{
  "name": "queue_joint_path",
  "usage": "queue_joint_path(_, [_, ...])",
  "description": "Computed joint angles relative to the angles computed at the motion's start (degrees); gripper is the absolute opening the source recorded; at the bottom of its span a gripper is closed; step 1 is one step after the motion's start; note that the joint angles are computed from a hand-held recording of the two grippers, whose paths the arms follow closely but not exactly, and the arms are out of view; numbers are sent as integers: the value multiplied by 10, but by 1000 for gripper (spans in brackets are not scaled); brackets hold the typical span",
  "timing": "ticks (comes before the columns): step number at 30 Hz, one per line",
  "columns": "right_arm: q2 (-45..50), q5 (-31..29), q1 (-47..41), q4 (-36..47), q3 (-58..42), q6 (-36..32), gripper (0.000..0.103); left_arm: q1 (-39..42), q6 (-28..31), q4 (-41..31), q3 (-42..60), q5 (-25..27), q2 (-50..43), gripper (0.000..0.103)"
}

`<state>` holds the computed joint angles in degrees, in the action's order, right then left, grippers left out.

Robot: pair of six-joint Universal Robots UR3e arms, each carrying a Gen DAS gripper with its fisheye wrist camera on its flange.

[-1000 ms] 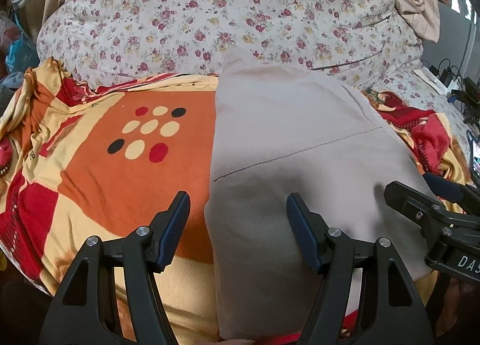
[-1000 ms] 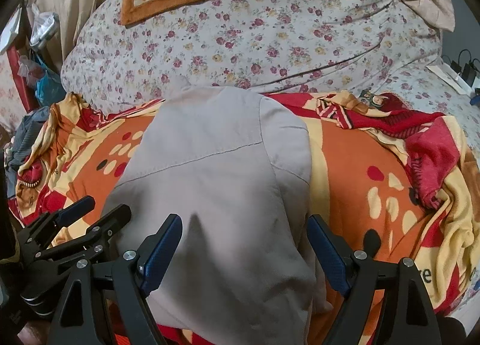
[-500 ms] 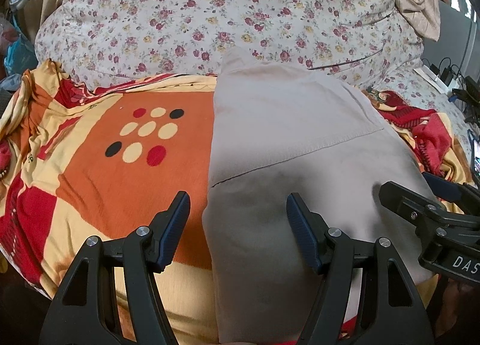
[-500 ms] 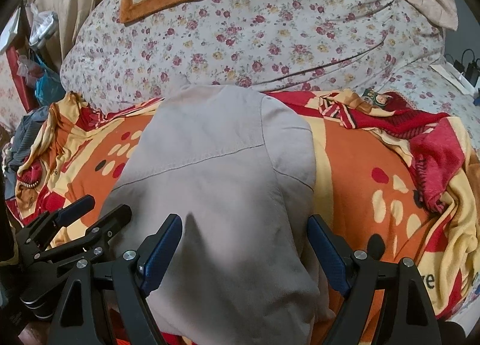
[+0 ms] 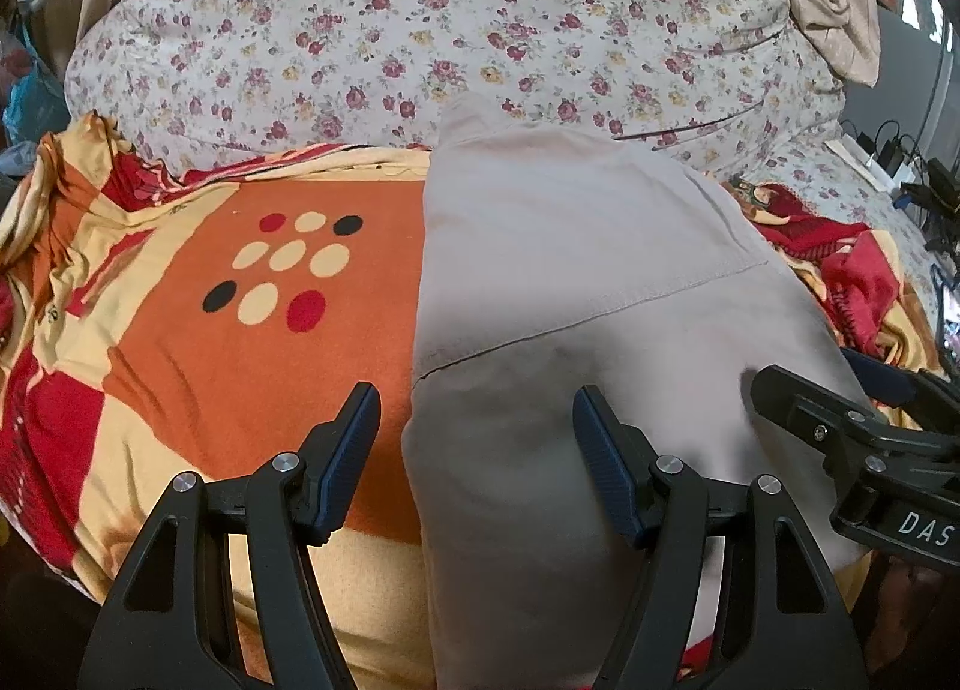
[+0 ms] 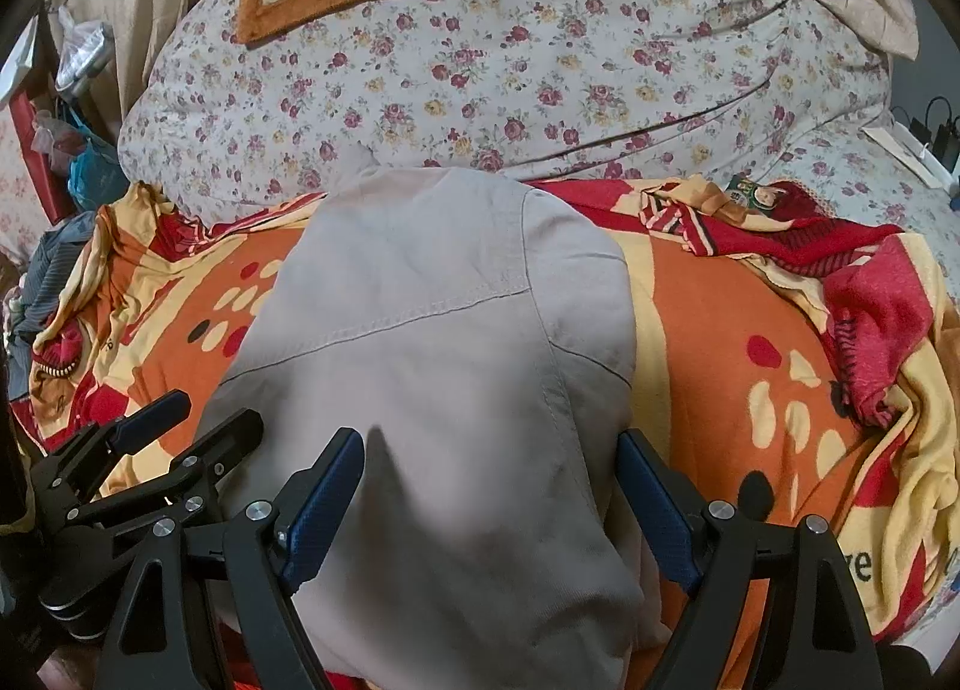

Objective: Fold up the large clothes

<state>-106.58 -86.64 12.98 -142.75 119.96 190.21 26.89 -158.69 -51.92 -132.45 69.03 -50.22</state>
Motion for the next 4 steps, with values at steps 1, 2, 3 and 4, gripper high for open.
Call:
queue_joint_path(1, [0, 0, 1, 0, 0, 1, 83, 8, 5, -9, 1, -9, 1, 67])
queue_joint_path(2, [1, 0, 1, 1, -1, 1, 83, 17, 12, -19, 3, -16, 4, 67])
queue_joint_path(3, [1, 1, 1, 1, -2, 1, 83, 25, 19, -29, 6, -21, 6, 67])
queue_joint_path(4, [0, 1, 1, 2, -2, 1, 83, 35, 28, -35, 9, -27, 5, 67])
